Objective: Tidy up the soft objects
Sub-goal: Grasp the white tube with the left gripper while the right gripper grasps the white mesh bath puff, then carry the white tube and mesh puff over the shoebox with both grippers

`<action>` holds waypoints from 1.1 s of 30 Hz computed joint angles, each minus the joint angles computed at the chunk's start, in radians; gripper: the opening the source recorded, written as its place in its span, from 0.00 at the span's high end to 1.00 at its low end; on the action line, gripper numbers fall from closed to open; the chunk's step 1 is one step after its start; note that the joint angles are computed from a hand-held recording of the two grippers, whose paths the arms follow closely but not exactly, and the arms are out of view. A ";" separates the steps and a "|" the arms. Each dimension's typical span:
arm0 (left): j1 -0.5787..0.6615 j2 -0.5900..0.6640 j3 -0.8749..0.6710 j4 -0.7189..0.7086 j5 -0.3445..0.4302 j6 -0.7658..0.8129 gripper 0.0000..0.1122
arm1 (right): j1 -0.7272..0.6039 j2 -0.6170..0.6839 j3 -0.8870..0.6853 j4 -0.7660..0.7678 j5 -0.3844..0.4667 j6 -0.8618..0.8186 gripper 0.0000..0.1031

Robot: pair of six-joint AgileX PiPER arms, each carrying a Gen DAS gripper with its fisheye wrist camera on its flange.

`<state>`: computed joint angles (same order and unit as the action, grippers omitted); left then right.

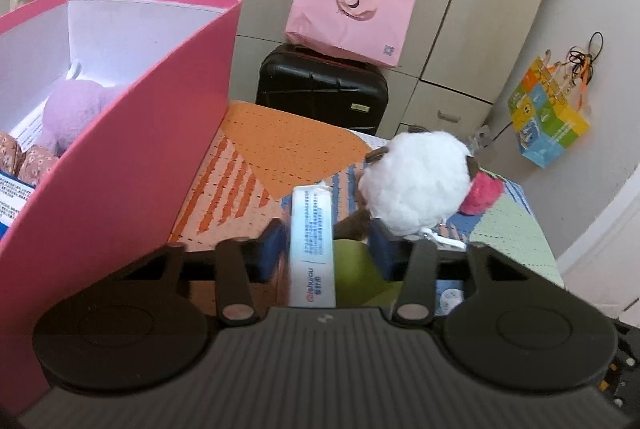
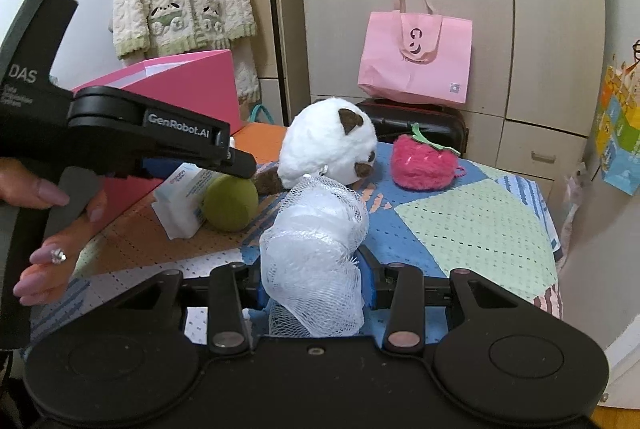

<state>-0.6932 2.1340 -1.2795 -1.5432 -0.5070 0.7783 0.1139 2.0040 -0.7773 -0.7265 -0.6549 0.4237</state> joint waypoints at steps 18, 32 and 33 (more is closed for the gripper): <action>-0.081 0.020 0.040 -0.050 -0.185 0.055 0.82 | 0.005 0.018 0.007 0.057 -0.014 -0.043 0.54; -0.111 -0.043 0.160 0.153 -0.202 -0.161 0.84 | 0.040 -0.020 0.058 0.182 -0.011 -0.130 0.58; -0.116 -0.050 0.174 0.171 -0.209 -0.179 0.84 | 0.041 -0.026 0.064 0.183 -0.009 -0.129 0.59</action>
<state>-0.8091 2.0844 -1.1060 -1.3720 -0.7158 0.5990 0.1547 1.9777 -0.7130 -0.5436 -0.6641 0.2952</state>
